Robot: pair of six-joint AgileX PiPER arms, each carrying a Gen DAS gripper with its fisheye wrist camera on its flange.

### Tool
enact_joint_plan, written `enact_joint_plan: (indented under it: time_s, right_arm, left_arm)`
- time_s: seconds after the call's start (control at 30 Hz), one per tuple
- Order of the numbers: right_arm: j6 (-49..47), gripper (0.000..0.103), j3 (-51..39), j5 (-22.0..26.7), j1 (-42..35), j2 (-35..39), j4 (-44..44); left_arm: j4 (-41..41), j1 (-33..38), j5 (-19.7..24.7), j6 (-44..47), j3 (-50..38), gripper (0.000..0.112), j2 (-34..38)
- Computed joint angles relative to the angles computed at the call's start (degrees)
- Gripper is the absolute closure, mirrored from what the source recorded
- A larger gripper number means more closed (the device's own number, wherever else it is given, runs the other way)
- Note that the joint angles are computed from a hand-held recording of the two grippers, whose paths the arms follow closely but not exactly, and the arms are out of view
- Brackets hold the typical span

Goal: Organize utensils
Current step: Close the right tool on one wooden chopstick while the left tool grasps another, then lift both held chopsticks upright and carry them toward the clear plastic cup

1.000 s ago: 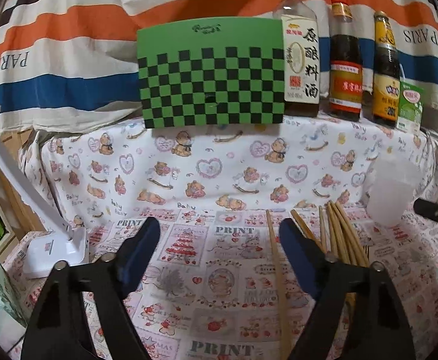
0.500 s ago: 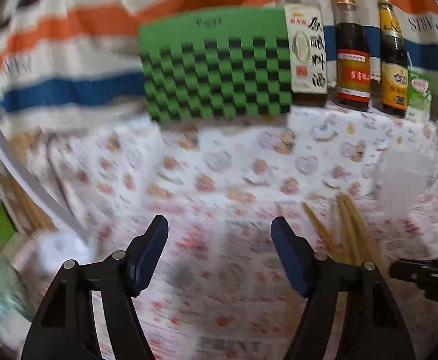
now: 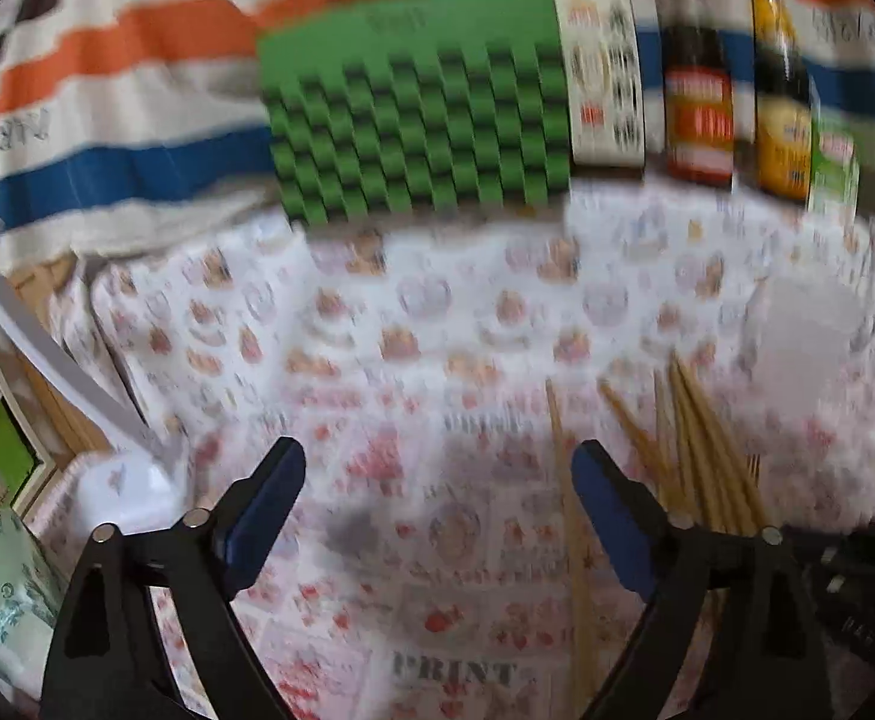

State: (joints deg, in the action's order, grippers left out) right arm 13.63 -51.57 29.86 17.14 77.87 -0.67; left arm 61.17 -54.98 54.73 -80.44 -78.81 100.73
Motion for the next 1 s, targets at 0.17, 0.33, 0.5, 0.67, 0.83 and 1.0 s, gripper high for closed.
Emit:
enact_joint_plan:
  time_s: [0.17, 0.33, 0.5, 0.67, 0.83, 1.0]
  right_arm:
    - [-1.02, 0.098, 1.97, -4.16, -2.58, -3.36, 2.05]
    - [17.24, 0.098, 5.74, -11.64, -1.0, -9.17, -16.69]
    - [16.17, 0.098, 7.4, -15.79, -2.85, -12.6, -16.31]
    - [19.12, 0.098, 8.31, -18.21, -4.14, -14.28, -19.28]
    - [24.21, 0.098, 9.12, -19.8, -5.55, -15.75, -23.99]
    - [28.14, 0.098, 10.69, -23.04, -7.38, -18.56, -27.77]
  left_arm:
    - [-15.85, 3.06, -5.85, 15.58, -3.75, 0.023, 2.28]
    - [-37.88, 7.17, -10.59, 30.81, -5.25, 0.065, 2.96]
    - [-32.69, 4.19, -7.46, 28.59, -7.44, 0.081, 5.75]
    - [-34.34, 5.28, -9.51, 29.16, -5.95, 0.106, 4.26]
    - [-20.94, 3.34, -14.89, 16.82, 0.86, 0.106, -2.46]
    - [-1.98, 1.7, -19.36, -1.46, 8.93, 0.106, -10.48]
